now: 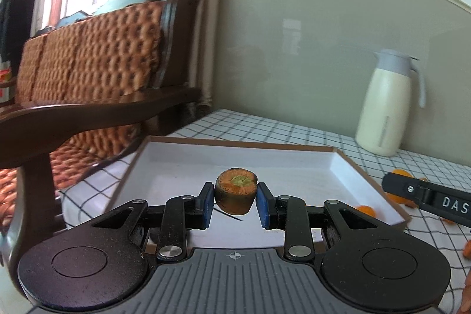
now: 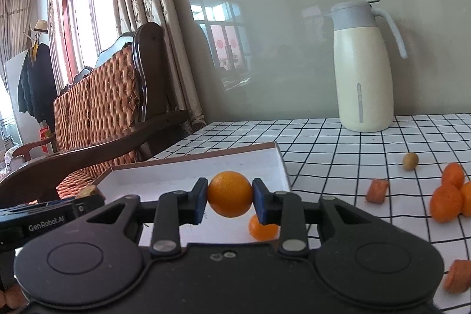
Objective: Organize fruits
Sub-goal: 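Carry the carrot piece and orange over the box with both tools, then open both tools to drop the carrot piece and orange into the box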
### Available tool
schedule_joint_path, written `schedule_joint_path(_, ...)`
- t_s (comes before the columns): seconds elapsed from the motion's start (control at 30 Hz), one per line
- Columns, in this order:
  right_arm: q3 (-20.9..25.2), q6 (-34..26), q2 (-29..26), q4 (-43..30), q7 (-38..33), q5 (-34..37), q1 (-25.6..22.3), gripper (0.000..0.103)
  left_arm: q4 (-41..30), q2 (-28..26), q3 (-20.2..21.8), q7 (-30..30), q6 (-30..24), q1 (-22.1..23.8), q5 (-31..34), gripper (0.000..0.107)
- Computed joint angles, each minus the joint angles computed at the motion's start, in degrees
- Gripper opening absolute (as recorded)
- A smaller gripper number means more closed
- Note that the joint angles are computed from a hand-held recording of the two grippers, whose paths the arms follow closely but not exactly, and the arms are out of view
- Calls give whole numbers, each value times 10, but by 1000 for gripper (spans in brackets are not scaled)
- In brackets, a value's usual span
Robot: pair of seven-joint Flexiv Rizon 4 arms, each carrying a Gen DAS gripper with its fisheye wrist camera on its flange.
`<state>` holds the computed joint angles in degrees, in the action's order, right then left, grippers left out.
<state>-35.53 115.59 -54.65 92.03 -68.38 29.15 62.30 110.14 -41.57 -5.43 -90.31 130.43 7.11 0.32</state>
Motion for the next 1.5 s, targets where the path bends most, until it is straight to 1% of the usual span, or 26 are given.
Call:
schedule_joint_path(0.33, -21, -28, -27, -35, 35, -16, -4, 24, -23, -15, 14, 6, -12, -8, -42, 31)
schedule_joint_path(0.57, -40, -50, -48, -53, 91, -46, -9, 24, -39, -26, 23, 15, -27, -17, -74, 31)
schedule_joint_path(0.83, -72, -68, -73, -67, 148, -85, -11, 24, -63, -39, 29, 21, -51, -28, -114, 31)
schedule_joint_path(0.9, -79, -78, -78, -73, 160, -99, -15, 26, -72, -44, 34, 26, -59, -35, -126, 31)
schedule_joint_path(0.93, -83, -85, -81, -76, 167, -105, -16, 32, -76, -46, 39, 30, -65, -40, -135, 31)
schedule_joint_path(0.97, -94, -92, -86, -77, 180, -106, -12, 46, -81, -49, 44, 32, -69, -47, -148, 32)
schedule_joint_path(1.0, -103, -87, -91, -74, 192, -104, -8, 53, -85, -50, 42, 34, -75, -46, -150, 32)
schedule_joint_path(1.03, -113, -78, -96, -69, 204, -98, -2, 66, -87, -49, 40, 36, -83, -45, -150, 32)
schedule_joint_path(1.07, -122, -69, -99, -64, 213, -92, 4, 76, -88, -48, 42, 38, -87, -47, -154, 37)
schedule_joint_path(1.1, -129, -54, -101, -59, 219, -83, 9, 79, -86, -46, 37, 35, -85, -43, -151, 63)
schedule_joint_path(1.13, -136, -40, -105, -55, 220, -71, 14, 88, -83, -45, 37, 31, -75, -44, -151, 79)
schedule_joint_path(1.17, -148, -32, -111, -53, 219, -54, 23, 97, -79, -46, 48, 27, -53, -57, -166, 103)
schedule_joint_path(1.2, -162, -27, -118, -50, 216, -36, 33, 97, -76, -50, 63, 27, -18, -74, -184, 103)
schedule_joint_path(1.23, -162, -18, -118, -47, 206, -32, 34, 97, -73, -51, 68, 34, 2, -80, -186, 103)
schedule_joint_path(1.3, -156, -8, -112, -41, 183, -29, 35, 97, -67, -46, 66, 50, 13, -81, -182, 103)
schedule_joint_path(1.4, -174, -4, -124, -38, 154, -4, 50, 97, -60, -47, 64, 61, 39, -86, -192, 103)
schedule_joint_path(1.5, -162, 6, -114, -35, 129, 6, 49, 97, -57, -46, 60, 80, 43, -88, -195, 103)
